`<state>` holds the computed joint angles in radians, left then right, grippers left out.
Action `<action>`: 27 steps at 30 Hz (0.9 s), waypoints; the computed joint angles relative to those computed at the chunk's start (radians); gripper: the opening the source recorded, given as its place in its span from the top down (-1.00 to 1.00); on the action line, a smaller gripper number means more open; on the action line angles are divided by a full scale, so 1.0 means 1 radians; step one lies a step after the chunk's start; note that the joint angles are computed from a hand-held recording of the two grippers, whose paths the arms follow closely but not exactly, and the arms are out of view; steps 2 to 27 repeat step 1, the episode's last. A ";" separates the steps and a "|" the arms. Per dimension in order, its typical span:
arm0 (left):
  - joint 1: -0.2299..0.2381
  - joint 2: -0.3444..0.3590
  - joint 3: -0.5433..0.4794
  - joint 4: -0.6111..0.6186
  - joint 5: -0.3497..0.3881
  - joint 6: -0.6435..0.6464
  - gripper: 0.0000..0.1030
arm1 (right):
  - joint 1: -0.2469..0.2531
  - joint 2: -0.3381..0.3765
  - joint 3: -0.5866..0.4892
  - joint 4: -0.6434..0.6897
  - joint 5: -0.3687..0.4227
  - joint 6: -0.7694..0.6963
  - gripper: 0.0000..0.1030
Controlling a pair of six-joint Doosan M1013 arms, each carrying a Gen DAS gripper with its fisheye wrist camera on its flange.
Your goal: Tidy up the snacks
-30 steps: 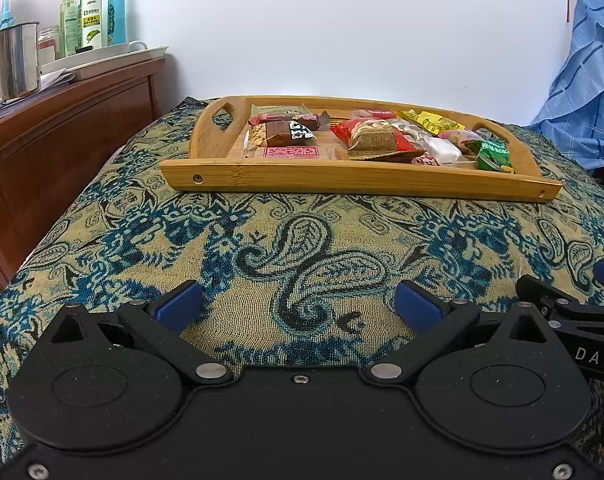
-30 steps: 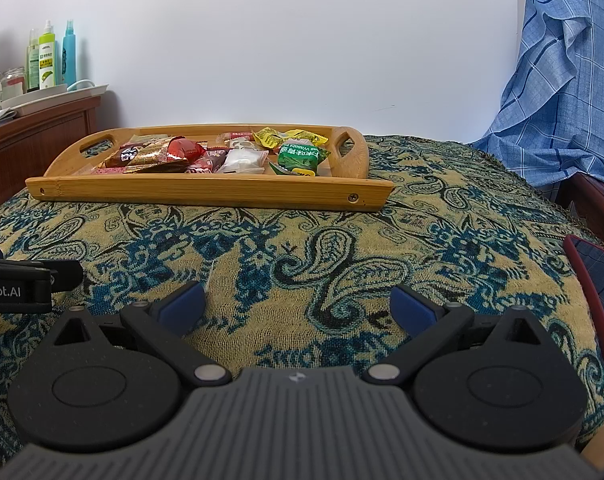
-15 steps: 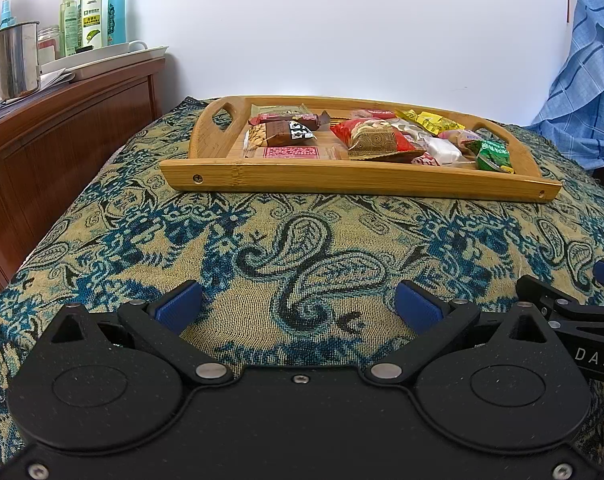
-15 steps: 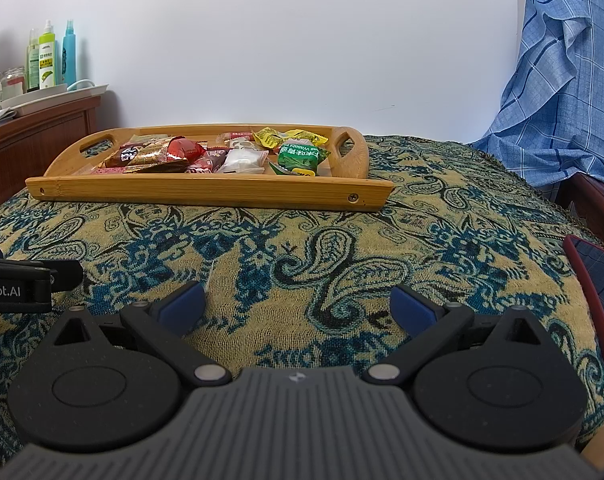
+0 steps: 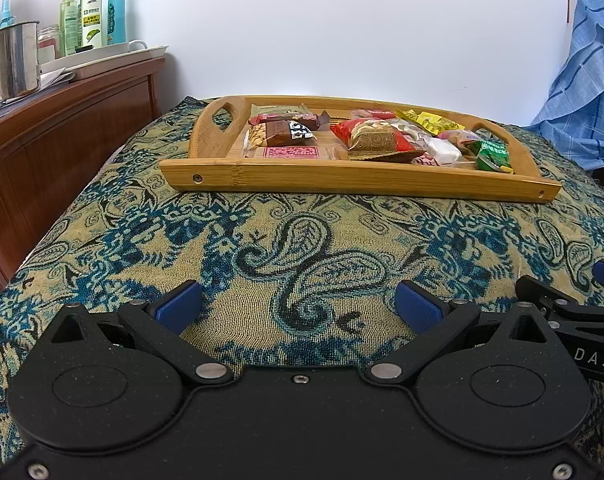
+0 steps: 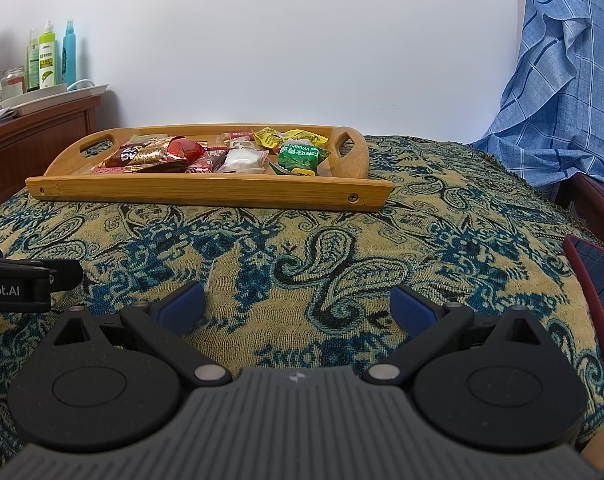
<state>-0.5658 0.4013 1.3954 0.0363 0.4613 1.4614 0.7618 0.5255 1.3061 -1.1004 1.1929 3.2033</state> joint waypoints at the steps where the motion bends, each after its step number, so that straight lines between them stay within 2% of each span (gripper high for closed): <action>1: 0.000 0.000 0.000 0.000 0.000 0.000 -1.00 | 0.000 0.000 0.000 0.000 0.000 0.000 -1.00; 27: 0.000 0.000 0.000 0.000 0.000 0.000 -1.00 | 0.000 0.000 0.000 0.000 0.000 0.000 -1.00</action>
